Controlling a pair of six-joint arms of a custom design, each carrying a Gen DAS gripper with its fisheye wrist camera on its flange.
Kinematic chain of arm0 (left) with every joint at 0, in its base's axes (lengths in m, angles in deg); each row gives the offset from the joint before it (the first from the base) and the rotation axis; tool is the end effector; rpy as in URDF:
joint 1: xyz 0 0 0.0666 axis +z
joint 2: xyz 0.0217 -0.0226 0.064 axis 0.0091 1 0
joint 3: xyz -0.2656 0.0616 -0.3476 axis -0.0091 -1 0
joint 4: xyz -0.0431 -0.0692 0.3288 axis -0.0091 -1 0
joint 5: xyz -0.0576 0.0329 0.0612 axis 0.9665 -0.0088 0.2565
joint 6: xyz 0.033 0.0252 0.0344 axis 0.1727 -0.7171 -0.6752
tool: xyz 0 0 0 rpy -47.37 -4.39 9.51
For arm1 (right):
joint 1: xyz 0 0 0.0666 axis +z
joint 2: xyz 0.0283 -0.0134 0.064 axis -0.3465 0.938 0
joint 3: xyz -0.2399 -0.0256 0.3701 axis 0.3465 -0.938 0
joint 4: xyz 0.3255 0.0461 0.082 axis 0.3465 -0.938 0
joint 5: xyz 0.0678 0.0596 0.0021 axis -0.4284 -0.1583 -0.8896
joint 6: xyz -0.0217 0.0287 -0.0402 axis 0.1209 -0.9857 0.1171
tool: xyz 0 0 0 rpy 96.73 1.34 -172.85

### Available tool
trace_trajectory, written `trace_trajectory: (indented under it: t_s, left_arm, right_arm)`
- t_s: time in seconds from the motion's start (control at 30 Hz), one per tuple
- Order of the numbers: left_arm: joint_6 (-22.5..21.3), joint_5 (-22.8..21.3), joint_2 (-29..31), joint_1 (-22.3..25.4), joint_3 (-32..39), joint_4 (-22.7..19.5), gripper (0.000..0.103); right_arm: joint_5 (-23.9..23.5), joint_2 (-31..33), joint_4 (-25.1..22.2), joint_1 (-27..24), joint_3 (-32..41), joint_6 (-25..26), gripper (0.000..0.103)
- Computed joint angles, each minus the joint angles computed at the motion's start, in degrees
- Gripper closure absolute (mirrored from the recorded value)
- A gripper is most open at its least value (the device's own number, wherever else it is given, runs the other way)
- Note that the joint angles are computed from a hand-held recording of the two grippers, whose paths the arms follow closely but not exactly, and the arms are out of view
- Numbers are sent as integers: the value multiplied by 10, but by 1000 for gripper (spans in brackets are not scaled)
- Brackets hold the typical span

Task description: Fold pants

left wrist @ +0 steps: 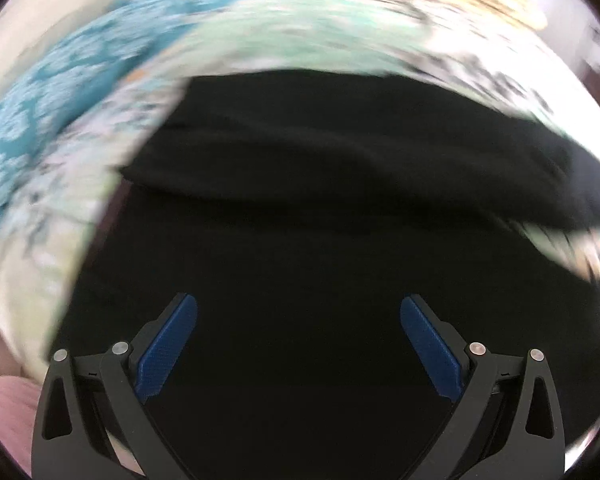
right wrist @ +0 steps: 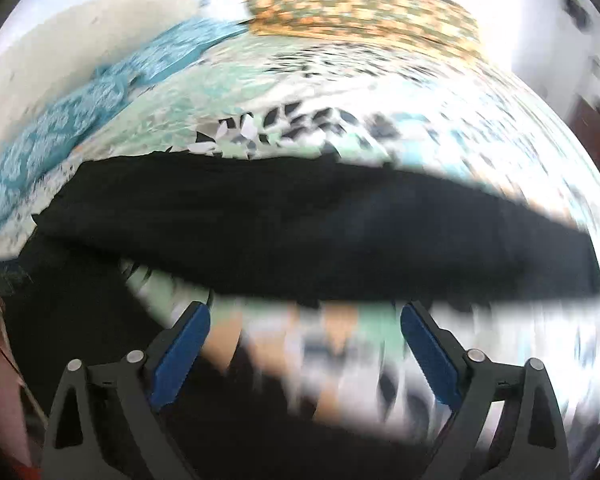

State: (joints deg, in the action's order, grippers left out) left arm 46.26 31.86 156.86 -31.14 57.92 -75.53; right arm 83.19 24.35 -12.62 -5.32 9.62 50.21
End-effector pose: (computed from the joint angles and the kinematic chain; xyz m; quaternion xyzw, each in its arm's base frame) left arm 0.4290 -0.2551 0.4438 -0.0230 0.9770 0.0082 0.2118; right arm 0.3456 0.0868 0.4727 -0.0027 0.9503 0.0059 0.3112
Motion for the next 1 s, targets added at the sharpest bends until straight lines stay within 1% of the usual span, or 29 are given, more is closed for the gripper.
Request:
trace_trajectory:
  t_s: [0.07,0.1,0.13,0.17,0.2,0.23,0.27,0.3,0.33,0.37,0.43,0.5,0.57,0.67,0.83,1.0]
  left_arm:
    - [-28,-3,18,-25,8,1,1]
    - [-44,-29,24,-41,5,13,0]
    - [-52,-60,24,-54,-1,31,0]
    - [-53,-75,22,-59,-9,47,0]
    - [-41,-62,20,-54,-15,57,0]
    - [-28,-40,17,-46,-22,64,0]
    - [-18,-15,11,-36,-32,78,0]
    - [-16,10,5,-28,-45,96,0]
    - [-26,15,4,-25,-50,107,0]
    - [-38,15,3,-25,-53,114,0]
    - [-43,15,2,-23,-57,119,0]
    - [-42,8,7,-26,-50,114,0]
    - [-44,5,-3,-24,-68,123,0]
    - [-45,3,-5,-25,-75,132,0]
    - [-52,1,-8,-25,-84,148,0]
    - [-55,-2,-11,-25,-93,162,0]
  right_arm:
    - [65,-51,-12,19,-61,-90,1]
    - [72,-69,-33,7,-75,-108,0]
    - [69,-67,-50,-6,-87,-125,0]
    - [50,-64,-62,-25,-101,-127,0]
    - [28,-69,-46,-43,-124,-110,0]
    - [39,-86,-9,-40,-141,-87,0]
    - [48,-88,0,-37,-146,-67,0]
    - [59,-83,2,-31,-146,-59,0]
    - [66,-83,6,-27,-147,-68,0]
    - [71,-81,9,-25,-147,-82,0]
    - [89,-76,19,-17,-150,-103,0]
    - [103,-73,29,-7,-154,-109,0]
    - [104,-74,32,-4,-156,-113,0]
    - [109,-70,30,-1,-154,-117,0]
    - [112,-60,15,-1,-146,-115,0]
    - [102,-47,-16,-6,-128,-116,0]
